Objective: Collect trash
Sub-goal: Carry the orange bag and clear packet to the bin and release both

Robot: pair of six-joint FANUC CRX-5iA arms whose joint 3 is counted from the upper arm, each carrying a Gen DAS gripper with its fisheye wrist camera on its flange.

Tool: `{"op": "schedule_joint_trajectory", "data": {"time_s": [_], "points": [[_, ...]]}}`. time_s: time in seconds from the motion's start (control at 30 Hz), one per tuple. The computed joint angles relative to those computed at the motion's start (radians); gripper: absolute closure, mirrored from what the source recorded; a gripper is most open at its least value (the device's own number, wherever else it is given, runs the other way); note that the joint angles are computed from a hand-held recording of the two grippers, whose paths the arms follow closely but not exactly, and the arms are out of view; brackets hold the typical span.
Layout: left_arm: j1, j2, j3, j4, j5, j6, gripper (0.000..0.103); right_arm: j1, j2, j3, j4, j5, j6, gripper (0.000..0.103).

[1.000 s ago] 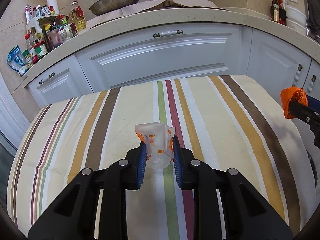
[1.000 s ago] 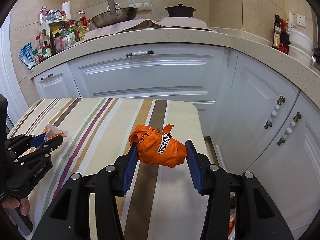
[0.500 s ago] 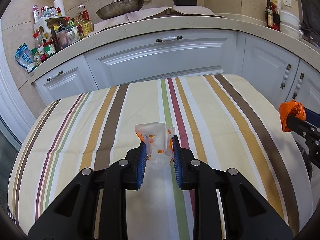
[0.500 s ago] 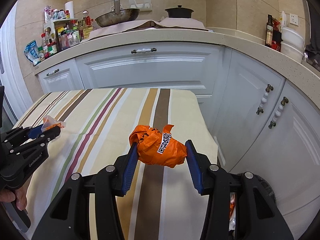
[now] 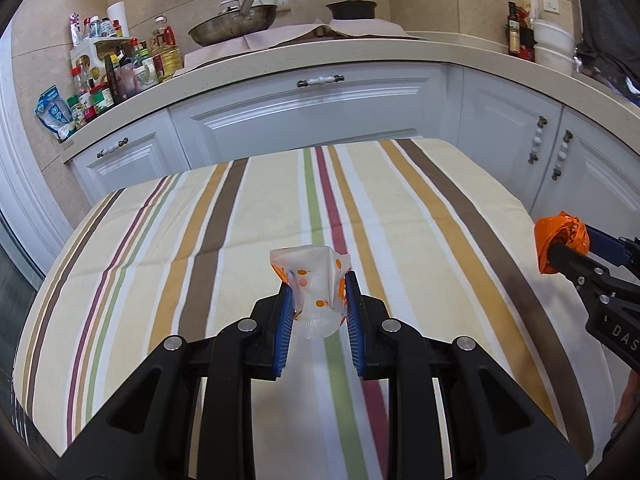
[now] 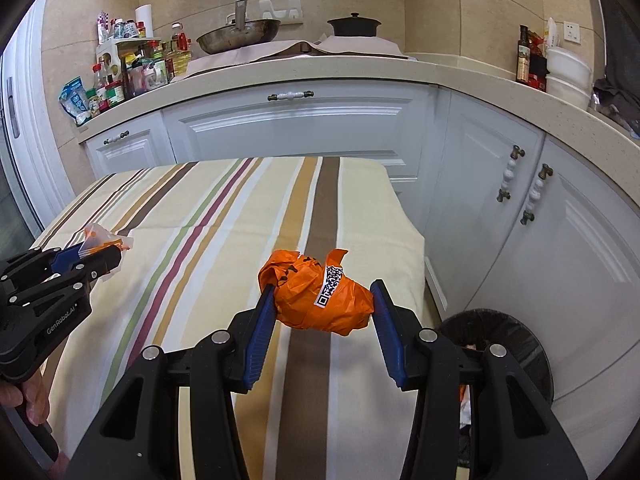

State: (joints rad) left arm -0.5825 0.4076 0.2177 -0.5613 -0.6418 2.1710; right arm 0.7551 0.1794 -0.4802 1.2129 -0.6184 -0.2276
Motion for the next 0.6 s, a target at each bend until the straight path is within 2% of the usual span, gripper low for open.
{"op": "schedule_joint_trajectory", "data": {"time_s": [0.3,0.6], "points": [[-0.052,0.009,-0.015,0.05,0.042,-0.098,0.08,0.036,-0.071,-0.088,-0.02,-0.084,-0.075,0.056],[-0.102,0.089,0.065,0.193,0.11,-0.288,0.08,0.052,-0.155,-0.181,-0.062,-0.228,-0.149,0.056]]}}
